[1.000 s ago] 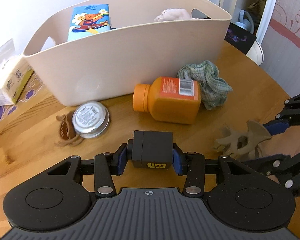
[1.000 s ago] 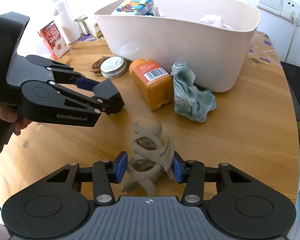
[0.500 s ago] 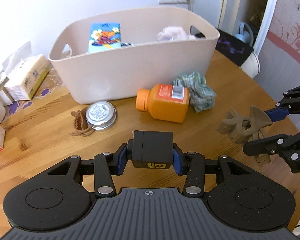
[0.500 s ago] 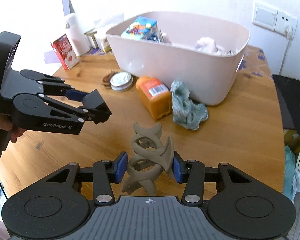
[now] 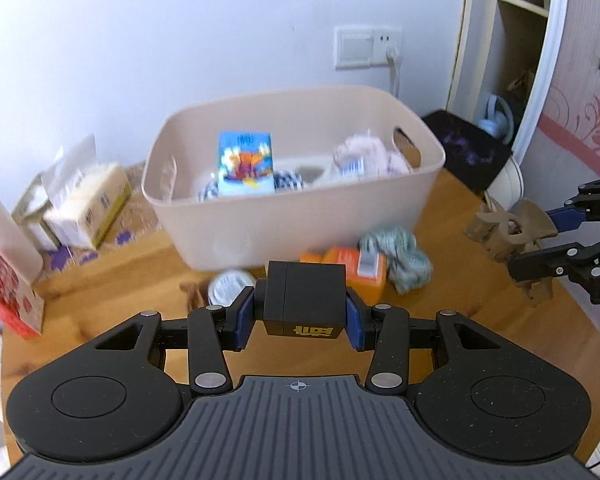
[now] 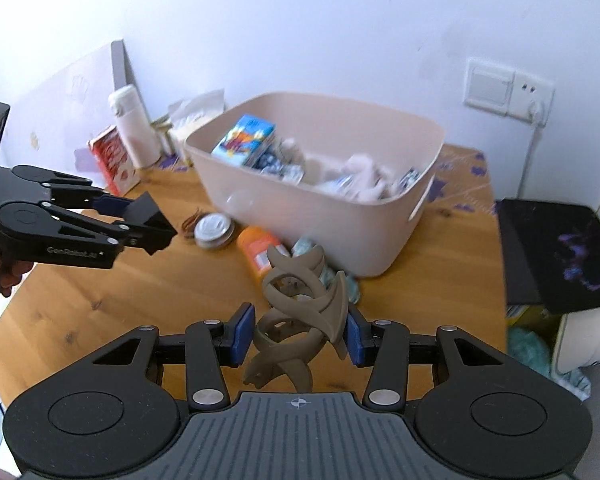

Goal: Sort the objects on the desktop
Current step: 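Lift the black box and beige figure and carry both over the basket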

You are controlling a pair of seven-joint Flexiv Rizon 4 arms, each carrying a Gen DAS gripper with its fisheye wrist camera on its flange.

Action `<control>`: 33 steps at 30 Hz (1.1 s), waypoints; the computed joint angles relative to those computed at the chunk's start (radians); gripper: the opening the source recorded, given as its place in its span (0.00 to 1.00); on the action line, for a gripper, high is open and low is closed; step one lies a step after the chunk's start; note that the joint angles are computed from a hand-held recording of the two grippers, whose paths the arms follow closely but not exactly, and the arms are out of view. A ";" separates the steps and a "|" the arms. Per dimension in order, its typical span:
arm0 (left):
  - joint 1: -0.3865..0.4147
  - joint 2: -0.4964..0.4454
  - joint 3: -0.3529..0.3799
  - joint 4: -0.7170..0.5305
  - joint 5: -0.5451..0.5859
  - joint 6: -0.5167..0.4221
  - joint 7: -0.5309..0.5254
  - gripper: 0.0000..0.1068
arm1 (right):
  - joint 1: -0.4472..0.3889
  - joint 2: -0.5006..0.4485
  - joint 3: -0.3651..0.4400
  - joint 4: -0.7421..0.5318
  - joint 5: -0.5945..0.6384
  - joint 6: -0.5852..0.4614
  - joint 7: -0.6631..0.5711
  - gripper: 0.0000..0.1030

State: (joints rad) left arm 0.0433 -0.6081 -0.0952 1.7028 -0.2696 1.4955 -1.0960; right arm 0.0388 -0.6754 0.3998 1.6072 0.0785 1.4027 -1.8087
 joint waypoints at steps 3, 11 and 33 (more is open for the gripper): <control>0.009 -0.003 -0.009 -0.024 0.001 0.004 0.013 0.43 | 0.005 0.001 -0.013 -0.014 -0.002 0.022 0.008 0.43; 0.018 -0.036 -0.019 -0.117 0.004 0.004 0.052 0.43 | 0.029 -0.015 -0.062 -0.060 -0.059 0.073 0.054 0.43; -0.052 -0.269 0.046 -0.577 0.011 -0.160 0.061 0.43 | 0.100 -0.156 -0.172 -0.316 -0.231 0.079 0.185 0.43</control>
